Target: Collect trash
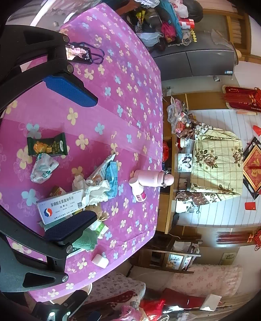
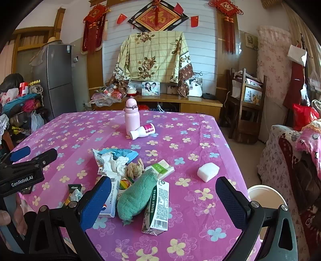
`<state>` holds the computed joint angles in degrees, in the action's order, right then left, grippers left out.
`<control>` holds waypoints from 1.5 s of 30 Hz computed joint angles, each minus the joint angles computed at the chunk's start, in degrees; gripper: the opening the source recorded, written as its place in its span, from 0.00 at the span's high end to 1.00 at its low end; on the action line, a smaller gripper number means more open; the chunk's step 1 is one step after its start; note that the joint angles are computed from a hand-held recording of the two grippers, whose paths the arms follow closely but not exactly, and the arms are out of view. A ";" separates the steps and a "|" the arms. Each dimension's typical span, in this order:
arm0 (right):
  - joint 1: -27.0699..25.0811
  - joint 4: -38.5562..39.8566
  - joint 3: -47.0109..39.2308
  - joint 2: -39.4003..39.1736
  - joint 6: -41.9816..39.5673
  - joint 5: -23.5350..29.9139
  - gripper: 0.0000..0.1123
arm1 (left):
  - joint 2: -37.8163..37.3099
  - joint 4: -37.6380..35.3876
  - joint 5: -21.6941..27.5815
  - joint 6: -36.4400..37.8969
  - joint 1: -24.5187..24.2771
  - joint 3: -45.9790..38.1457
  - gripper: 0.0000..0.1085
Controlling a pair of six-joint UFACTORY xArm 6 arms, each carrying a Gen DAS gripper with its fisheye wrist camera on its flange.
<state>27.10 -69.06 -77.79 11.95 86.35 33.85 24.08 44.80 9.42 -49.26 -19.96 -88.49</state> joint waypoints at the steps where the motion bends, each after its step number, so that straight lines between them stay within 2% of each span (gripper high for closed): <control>1: 0.12 -0.41 0.14 -0.18 0.54 0.47 0.08 | -0.18 0.07 -0.15 -0.14 0.08 0.24 0.06; 5: 0.40 -2.09 0.64 -0.91 2.47 1.71 0.08 | -0.35 0.18 -0.40 -0.58 -0.05 0.44 0.05; 9: 0.64 -3.70 1.21 -1.76 3.97 3.05 0.08 | -1.20 6.12 -1.09 -6.62 0.04 0.95 0.06; 17: 0.37 -4.63 1.81 -2.39 5.61 2.63 0.08 | -2.21 11.42 -2.43 -12.00 0.30 1.41 0.06; 31: 1.12 -5.80 1.47 -2.75 5.67 5.35 0.08 | -2.74 11.42 -3.44 -12.22 0.35 2.00 0.06; 38: 1.06 -5.67 1.61 -2.95 5.87 5.77 0.08 | -2.74 17.54 -3.07 -17.36 0.44 1.32 0.05; 45: 1.04 -4.50 1.66 -3.15 4.44 6.24 0.08 | -2.82 16.35 -2.94 -16.51 0.32 1.70 0.05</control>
